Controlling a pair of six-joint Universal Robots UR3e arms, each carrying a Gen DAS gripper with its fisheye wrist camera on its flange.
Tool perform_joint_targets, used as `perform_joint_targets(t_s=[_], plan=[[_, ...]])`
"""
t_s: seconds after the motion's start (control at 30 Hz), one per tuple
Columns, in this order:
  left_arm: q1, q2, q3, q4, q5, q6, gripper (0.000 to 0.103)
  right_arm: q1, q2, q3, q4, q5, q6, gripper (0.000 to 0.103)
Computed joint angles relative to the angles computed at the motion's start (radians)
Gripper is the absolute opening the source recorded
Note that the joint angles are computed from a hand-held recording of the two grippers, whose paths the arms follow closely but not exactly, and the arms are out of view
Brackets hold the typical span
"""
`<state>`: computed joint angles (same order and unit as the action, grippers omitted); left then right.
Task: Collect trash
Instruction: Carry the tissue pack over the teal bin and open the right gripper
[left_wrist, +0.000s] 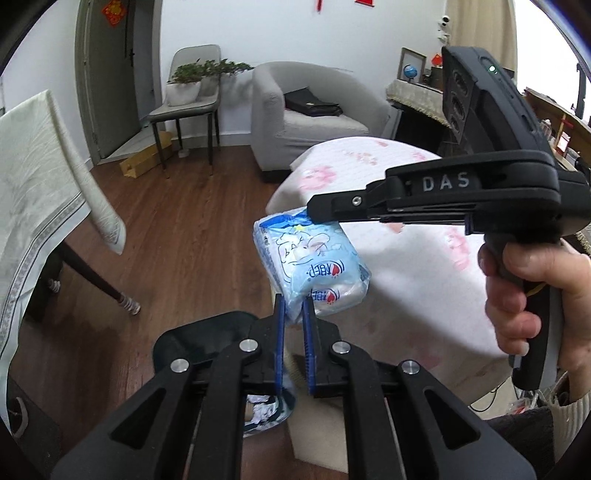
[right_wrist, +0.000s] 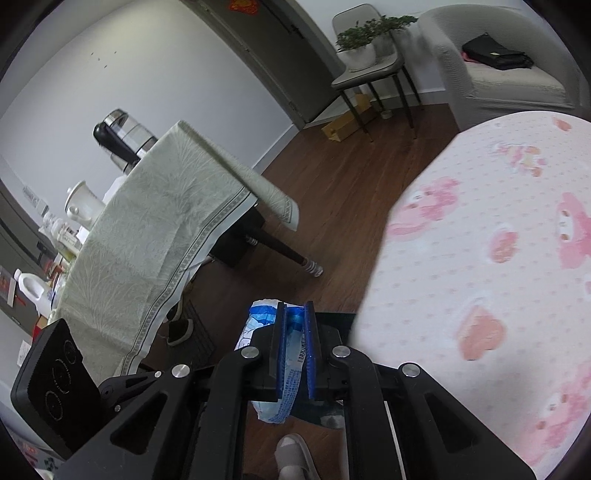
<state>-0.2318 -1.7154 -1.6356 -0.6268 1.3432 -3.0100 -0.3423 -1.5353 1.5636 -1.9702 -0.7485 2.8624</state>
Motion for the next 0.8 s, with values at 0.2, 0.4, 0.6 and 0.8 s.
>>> perform_joint_targets(t_s=[0.2,0.4,0.6,0.8], plan=[[0.078,0.037,-0.074,-0.014,-0.023,0.045,0.01,0.103,0.071,-0.025,-0.082,-0.05,0.062,0.008],[0.149,0.046,-0.13,-0.026,-0.06,0.085,0.01,0.2,0.172,-0.067,-0.146,-0.112,0.118,0.008],[0.227,0.036,-0.184,-0.044,-0.094,0.13,0.01,0.275,0.281,-0.12,-0.159,-0.166,0.151,0.008],[0.274,0.003,-0.196,-0.074,-0.101,0.171,0.01,0.341,0.395,-0.193,-0.159,-0.212,0.198,0.008]])
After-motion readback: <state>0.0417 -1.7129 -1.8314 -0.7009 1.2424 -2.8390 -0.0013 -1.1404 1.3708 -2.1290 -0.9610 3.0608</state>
